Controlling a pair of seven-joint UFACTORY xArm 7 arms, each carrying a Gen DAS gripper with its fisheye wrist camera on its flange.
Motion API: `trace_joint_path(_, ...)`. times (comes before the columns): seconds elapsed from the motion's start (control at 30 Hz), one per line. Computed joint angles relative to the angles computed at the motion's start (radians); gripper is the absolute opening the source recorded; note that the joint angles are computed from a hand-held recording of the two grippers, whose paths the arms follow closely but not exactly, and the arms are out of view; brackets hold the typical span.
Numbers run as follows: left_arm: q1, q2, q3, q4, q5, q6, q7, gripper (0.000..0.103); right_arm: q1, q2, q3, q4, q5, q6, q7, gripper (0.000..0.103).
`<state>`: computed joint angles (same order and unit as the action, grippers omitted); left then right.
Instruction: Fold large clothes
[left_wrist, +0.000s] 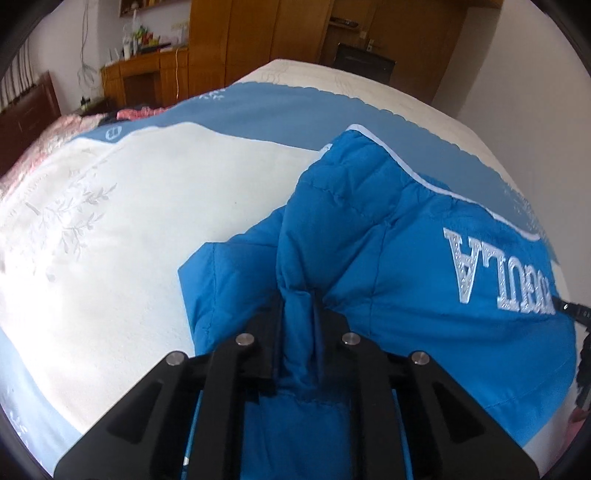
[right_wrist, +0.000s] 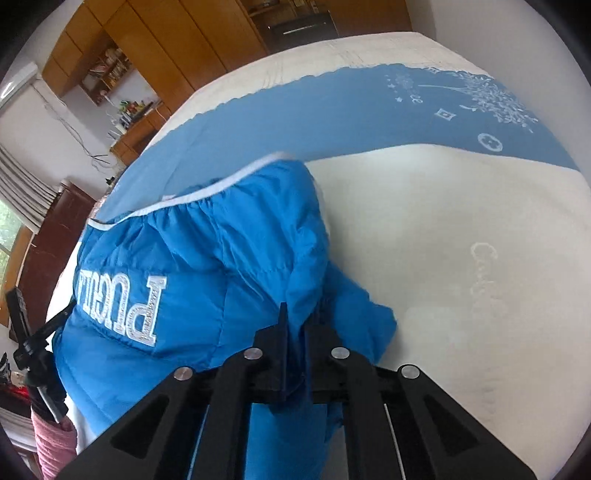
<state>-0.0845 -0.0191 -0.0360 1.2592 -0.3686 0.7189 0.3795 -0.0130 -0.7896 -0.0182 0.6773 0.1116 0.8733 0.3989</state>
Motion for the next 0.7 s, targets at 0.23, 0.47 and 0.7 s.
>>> trace_joint_path(0.23,-0.002,-0.017,-0.002,0.031,0.085,0.052,-0.082,0.019,-0.030,-0.056,0.051,-0.005,-0.060,-0.009,0.070,0.018)
trace_joint_path(0.47,-0.026,-0.208,0.036,-0.084,-0.067,-0.046,-0.017,0.019,-0.031,-0.186,0.180,0.007,-0.148,-0.030,0.173,0.017)
trace_joint_path(0.7,-0.164,-0.357,-0.017,-0.276,-0.056,-0.147,0.030,0.015,0.019,-0.118,0.351,-0.003,-0.212,-0.127,0.327,0.003)
